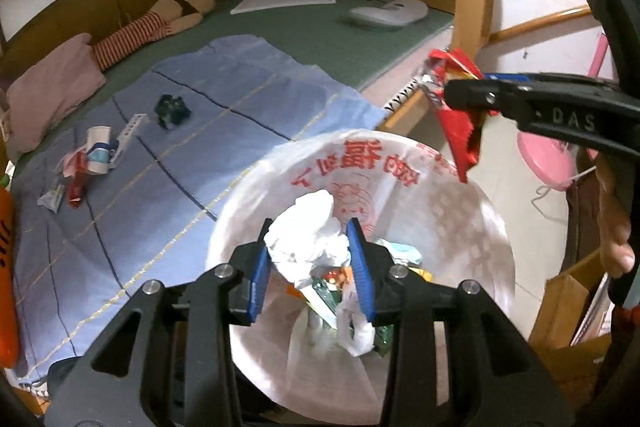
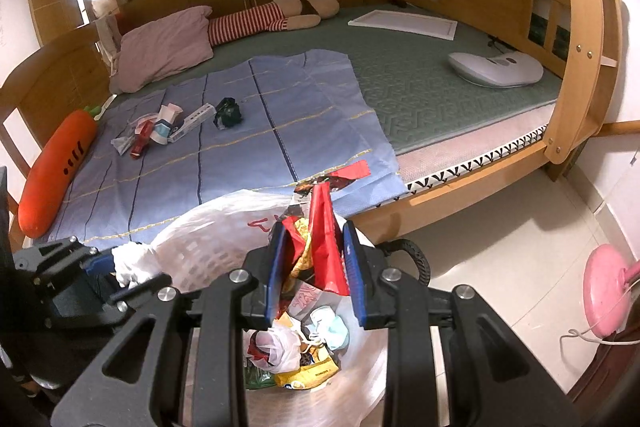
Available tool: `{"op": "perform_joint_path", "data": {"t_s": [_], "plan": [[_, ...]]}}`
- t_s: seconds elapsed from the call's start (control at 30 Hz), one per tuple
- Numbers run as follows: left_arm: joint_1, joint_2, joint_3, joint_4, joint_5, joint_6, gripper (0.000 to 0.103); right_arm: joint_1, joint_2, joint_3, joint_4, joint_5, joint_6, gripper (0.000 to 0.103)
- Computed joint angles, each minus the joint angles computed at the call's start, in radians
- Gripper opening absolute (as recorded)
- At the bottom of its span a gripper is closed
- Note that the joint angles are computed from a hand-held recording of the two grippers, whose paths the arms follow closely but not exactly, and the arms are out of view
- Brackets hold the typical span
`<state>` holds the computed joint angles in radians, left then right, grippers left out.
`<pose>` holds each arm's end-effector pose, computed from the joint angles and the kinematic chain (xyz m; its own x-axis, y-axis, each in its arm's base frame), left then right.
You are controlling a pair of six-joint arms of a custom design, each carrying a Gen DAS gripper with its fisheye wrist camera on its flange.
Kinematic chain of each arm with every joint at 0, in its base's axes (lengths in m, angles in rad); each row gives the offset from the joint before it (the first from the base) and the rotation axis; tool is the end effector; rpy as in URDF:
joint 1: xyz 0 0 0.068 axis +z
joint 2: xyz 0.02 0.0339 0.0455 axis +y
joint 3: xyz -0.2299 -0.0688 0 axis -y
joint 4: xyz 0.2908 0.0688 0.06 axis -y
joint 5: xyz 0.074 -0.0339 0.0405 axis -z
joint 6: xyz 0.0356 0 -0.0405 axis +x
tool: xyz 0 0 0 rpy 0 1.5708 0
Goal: Collect trash
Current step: 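Open both grippers to drop the red wrapper and tissue into the bin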
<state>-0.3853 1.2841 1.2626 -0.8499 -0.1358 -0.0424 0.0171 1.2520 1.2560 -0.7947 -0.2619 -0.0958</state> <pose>0.2959 -0.1148 0.3041 -0.7209 0.2470 -0.6476 0.2613 0.9622 0.0762 0.3145 0.0146 0.3159 -0.6885 -0.1042 -0.7177 -0.2657 0.9571 0.1159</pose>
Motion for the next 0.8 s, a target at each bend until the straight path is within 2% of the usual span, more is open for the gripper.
{"op": "perform_joint_path", "data": {"t_s": [0.03, 0.07, 0.13, 0.23, 0.4, 0.5, 0.53, 0.57, 0.7, 0.8], "plan": [[-0.002, 0.003, 0.000, 0.001, -0.001, 0.001, 0.047, 0.000, 0.002, 0.002, -0.003, 0.000, -0.001, 0.029], [-0.004, 0.002, -0.001, 0.002, -0.003, -0.001, 0.063, 0.000, 0.002, 0.003, -0.004, -0.001, -0.002, 0.029], [0.002, -0.008, -0.008, 0.011, 0.002, -0.008, 0.077, 0.004, 0.006, 0.006, -0.007, 0.002, -0.001, 0.029], [0.017, -0.013, -0.010, 0.015, 0.008, -0.015, 0.081, 0.011, 0.017, 0.014, -0.015, 0.005, -0.002, 0.029], [0.070, -0.024, -0.010, 0.032, -0.033, -0.036, 0.082, 0.041, 0.070, 0.050, -0.057, 0.016, -0.027, 0.031], [0.121, -0.031, -0.010, 0.045, -0.065, -0.043, 0.082, 0.073, 0.100, 0.067, -0.079, 0.044, -0.037, 0.054], [0.144, -0.034, -0.011, 0.052, -0.077, -0.043, 0.082, 0.081, 0.102, 0.069, -0.075, 0.051, -0.031, 0.068], [0.169, -0.034, -0.010, 0.057, -0.085, -0.043, 0.084, 0.088, 0.100, 0.068, -0.068, 0.055, -0.024, 0.075], [0.301, -0.025, 0.002, 0.075, -0.067, -0.050, 0.085, 0.115, 0.102, 0.077, -0.031, 0.080, 0.011, 0.082], [0.450, -0.001, 0.017, 0.109, -0.048, -0.066, 0.089, 0.140, 0.103, 0.090, 0.028, 0.119, 0.059, 0.092]]}}
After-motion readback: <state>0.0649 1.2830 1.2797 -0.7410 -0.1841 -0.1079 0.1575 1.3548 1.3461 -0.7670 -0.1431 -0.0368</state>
